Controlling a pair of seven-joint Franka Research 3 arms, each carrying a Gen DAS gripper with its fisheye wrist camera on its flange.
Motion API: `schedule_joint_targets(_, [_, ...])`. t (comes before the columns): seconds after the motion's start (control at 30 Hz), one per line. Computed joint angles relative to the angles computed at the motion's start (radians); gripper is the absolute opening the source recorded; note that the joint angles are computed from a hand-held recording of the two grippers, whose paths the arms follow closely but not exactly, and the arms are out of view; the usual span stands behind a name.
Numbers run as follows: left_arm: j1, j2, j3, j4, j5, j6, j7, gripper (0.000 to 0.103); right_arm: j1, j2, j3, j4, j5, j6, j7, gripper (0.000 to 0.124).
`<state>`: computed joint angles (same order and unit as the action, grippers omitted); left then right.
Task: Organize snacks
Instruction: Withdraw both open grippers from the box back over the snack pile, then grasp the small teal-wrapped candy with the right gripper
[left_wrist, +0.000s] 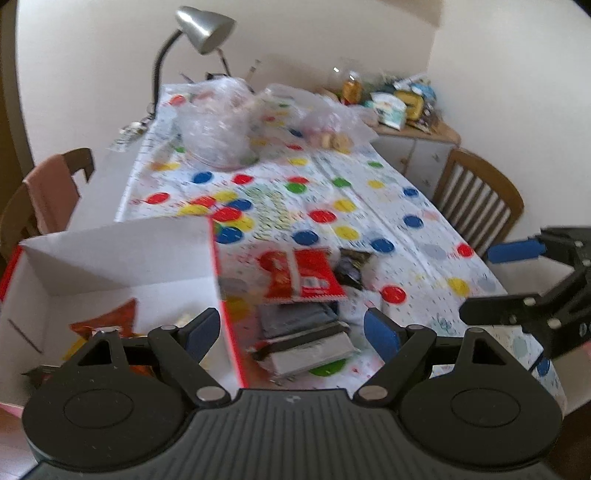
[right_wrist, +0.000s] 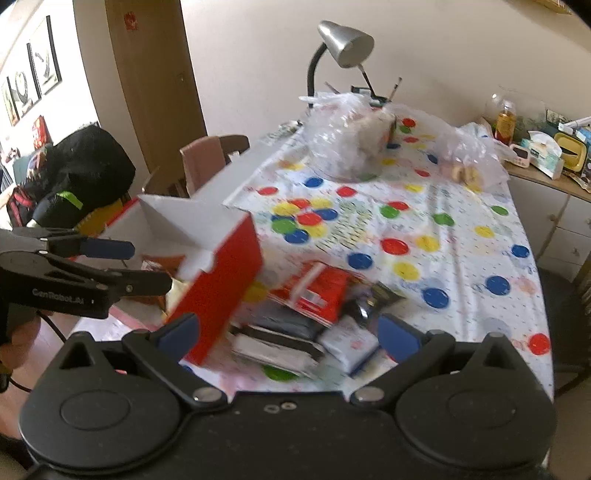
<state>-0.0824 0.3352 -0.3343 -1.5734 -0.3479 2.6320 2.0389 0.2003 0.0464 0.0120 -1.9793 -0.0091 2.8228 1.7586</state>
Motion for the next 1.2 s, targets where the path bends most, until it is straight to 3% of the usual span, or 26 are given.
schedule_joint_targets(0.27, [-0.042,0.029,-0.007,-0.004,0.062,-0.010,0.036,0.085,-0.042,0.007,-0.015,-0.039,0.120,-0.043,-0.145,0.103])
schedule_joint_targets(0.6, [-0.063,0.034,-0.010,-0.042,0.146,0.015,0.060,0.085,-0.035,0.144,-0.040,0.025,0.112,-0.132,-0.076,0.090])
schedule_joint_targets(0.83, [-0.078,0.056,-0.004,-0.030,0.207,0.021,0.077,0.085,-0.012,0.218,-0.054,0.105,0.056,-0.237,0.006,0.069])
schedule_joint_targets(0.93, [-0.083,0.071,0.001,-0.013,0.236,0.015,0.081,0.085,-0.005,0.240,-0.052,0.135,0.046,-0.275,0.013,0.055])
schedule_joint_targets(1.1, [-0.093,0.101,0.005,0.022,0.287,-0.001,0.098,0.085,0.005,0.256,-0.056,0.157,0.028,-0.296,0.032,0.045])
schedule_joint_targets(1.2, [-0.106,0.126,0.009,0.055,0.319,-0.018,0.109,0.085,0.002,0.259,-0.052,0.162,0.030,-0.299,0.018,0.033])
